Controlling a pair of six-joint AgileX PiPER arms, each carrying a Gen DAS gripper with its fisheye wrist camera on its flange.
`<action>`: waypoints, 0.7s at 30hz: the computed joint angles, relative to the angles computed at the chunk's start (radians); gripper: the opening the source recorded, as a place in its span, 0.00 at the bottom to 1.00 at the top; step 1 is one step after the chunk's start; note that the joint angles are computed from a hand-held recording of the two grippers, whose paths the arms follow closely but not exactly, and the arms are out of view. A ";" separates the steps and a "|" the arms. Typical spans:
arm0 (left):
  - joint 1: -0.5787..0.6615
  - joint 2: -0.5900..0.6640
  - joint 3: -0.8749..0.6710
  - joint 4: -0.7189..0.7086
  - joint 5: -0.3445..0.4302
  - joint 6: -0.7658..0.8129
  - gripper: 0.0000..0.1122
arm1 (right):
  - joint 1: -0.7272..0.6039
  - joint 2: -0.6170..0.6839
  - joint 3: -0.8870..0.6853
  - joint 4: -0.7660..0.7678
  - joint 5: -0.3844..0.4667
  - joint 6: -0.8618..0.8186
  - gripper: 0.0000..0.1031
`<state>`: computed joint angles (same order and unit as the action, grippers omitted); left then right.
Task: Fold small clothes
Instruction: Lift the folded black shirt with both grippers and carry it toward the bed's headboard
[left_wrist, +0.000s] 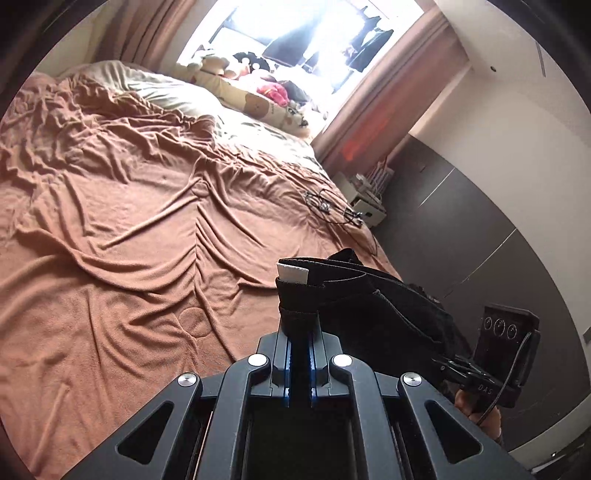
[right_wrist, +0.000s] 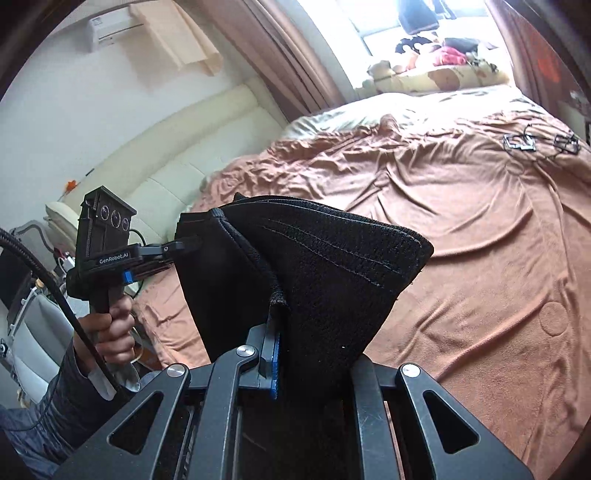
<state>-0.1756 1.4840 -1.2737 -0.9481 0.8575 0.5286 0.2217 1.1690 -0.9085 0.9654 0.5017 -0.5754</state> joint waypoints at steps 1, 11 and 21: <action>-0.001 -0.030 -0.005 0.026 0.004 -0.029 0.06 | 0.018 -0.035 0.000 -0.048 -0.005 0.052 0.07; 0.136 -0.163 -0.133 0.051 0.150 -0.095 0.05 | 0.351 -0.144 -0.167 -0.808 0.006 0.785 0.07; 0.415 -0.182 -0.179 -0.043 0.296 0.022 0.05 | 0.461 0.031 -0.302 -0.855 -0.053 0.799 0.07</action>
